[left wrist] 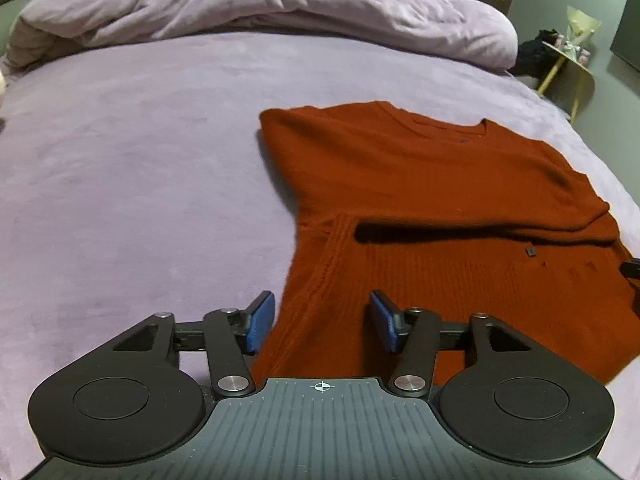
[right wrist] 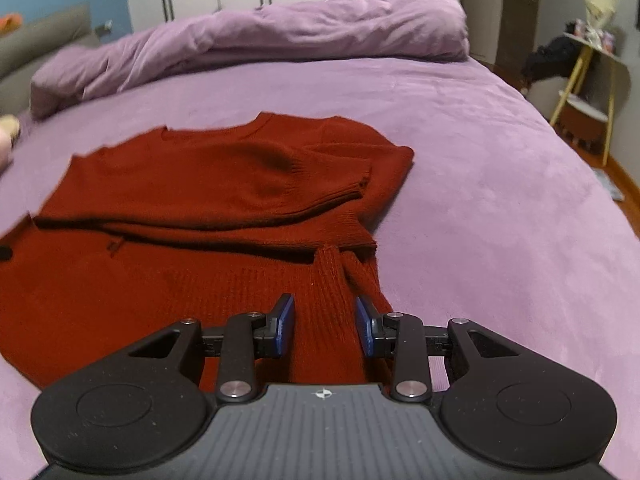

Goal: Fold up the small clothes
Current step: 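Grasp the folded hem again with both tools and fold it further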

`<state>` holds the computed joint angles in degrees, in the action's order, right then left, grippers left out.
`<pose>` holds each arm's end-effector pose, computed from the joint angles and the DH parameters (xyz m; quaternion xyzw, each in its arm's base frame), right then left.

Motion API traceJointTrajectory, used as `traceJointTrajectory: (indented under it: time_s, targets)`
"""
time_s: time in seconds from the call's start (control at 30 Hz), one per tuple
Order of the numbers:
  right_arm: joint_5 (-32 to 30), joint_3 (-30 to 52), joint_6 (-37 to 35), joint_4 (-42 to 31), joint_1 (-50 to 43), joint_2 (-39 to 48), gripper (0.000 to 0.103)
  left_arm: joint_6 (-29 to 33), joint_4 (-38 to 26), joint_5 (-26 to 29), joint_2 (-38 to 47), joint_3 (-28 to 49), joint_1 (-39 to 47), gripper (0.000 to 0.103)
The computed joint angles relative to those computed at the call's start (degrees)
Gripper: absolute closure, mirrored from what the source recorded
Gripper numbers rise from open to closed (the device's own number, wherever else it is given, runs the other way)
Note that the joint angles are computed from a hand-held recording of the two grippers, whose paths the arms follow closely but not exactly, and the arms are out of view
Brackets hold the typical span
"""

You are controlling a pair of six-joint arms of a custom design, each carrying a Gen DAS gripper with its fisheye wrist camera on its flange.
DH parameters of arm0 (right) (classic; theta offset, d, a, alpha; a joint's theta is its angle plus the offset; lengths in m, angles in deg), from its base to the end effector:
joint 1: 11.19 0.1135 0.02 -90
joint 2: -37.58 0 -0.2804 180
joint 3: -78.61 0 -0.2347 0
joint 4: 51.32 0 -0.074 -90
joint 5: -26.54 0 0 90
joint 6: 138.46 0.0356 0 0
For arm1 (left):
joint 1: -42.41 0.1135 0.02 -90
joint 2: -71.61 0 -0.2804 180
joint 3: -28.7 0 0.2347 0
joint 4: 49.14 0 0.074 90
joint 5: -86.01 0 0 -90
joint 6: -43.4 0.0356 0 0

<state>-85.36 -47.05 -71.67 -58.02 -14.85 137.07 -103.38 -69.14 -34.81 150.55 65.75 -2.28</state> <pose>0.2981 -0.0058 0.1395 -0.2187 0.9039 0.1001 0.3538 0.1480 -0.1208 0.1397 -0.1627 0.9232 -0.0181 0.3477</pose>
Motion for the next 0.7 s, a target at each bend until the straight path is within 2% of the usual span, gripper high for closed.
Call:
traceJointTrajectory:
  time_s: [0.03,0.07,0.1,0.13,0.17,0.2,0.37,0.57,0.7]
  targets:
    - [0.44,0.12,-0.15,0.32,0.32,0.42,0.071,-0.75,-1.08,-0.62,0.66,0.83,-0.28,0.055]
    - [0.27,0.36,-0.09,0.34,0.31,0.78,0.075,-1.17,-1.91,-1.36,0.86,1.29,-0.66,0.066]
    - [-0.15,0.37,-0.02,0.49,0.17,0.89,0.084,-1.15,-2.43,-1.89,1.08,1.58,-1.08,0.076]
    - [-0.26,0.20,-0.24,0.77,0.13,0.88,0.087,-0.71,-2.84,-2.31,1.32,1.82,-1.46,0.080]
    - [-0.12,0.14,-0.42,1.10,0.32,1.07,0.096,-0.29,-3.02,-2.69,1.52,1.91,-1.85,0.082]
    - [-0.13,-0.13,-0.77,1.57,0.47,1.13,0.097,0.13,-3.83,-3.16,1.68,2.34,-2.31,0.085]
    - [-0.45,-2.70,-1.66,3.84,0.64,-1.46,0.098,0.42,-9.54,-6.90,0.84,4.93,-5.15,0.094]
    - [-4.70,-3.40,0.99,3.47,-1.41,-6.64,0.099,-0.79,-12.11,-9.10,-6.42,5.70,-5.36,0.094]
    - [-8.16,-0.99,4.59,2.05,-2.06,-8.25,0.099,2.69,-10.85,-10.97,-11.12,7.36,-3.10,0.094]
